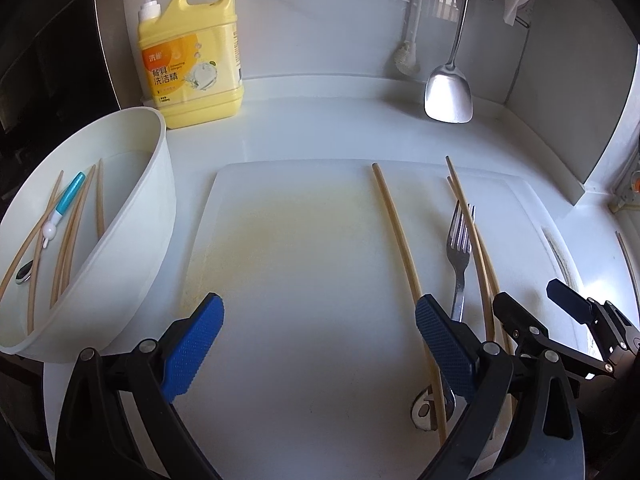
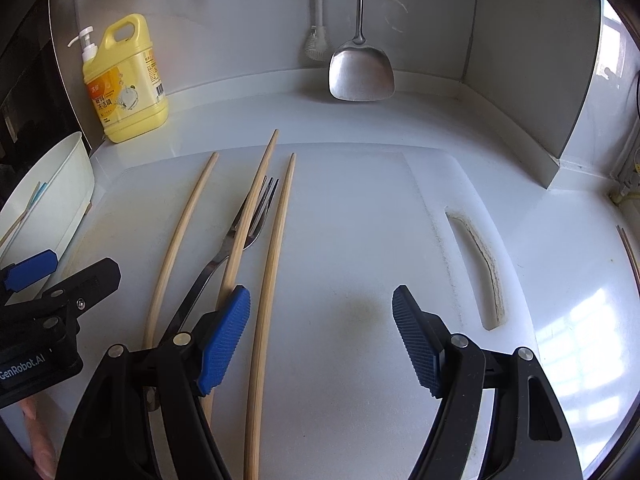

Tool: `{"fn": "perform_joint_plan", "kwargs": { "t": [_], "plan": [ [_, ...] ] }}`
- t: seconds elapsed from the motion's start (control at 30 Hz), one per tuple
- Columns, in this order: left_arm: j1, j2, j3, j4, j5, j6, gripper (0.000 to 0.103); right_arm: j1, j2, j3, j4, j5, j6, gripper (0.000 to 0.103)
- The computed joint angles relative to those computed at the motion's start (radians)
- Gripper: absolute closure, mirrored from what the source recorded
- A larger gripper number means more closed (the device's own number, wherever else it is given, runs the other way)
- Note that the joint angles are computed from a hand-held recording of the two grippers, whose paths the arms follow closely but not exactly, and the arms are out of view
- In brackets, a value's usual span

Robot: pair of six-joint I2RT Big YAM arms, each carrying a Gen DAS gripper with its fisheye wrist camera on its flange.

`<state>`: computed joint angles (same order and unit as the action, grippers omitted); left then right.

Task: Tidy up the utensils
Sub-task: 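Lower both open tools toward the remaining chopsticks and fork, then grasp a wooden chopstick with the left tool while the right tool grasps another chopstick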

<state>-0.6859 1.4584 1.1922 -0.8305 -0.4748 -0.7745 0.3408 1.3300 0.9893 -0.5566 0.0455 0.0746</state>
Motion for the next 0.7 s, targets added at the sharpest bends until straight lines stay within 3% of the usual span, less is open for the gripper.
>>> {"fn": "perform_joint_plan", "kwargs": {
  "t": [0.23, 0.47, 0.7],
  "plan": [
    [0.008, 0.014, 0.011, 0.006, 0.007, -0.001, 0.008, 0.012, 0.013, 0.001, 0.022, 0.038, -0.032, 0.033],
    [0.010, 0.041, 0.030, 0.017, 0.012, 0.013, 0.008, -0.008, 0.012, -0.002, 0.044, 0.007, -0.058, 0.062],
    [0.014, 0.088, 0.067, 0.018, 0.023, 0.025, 0.008, -0.045, 0.019, 0.006, 0.045, -0.015, -0.065, 0.066]
  ]
}}
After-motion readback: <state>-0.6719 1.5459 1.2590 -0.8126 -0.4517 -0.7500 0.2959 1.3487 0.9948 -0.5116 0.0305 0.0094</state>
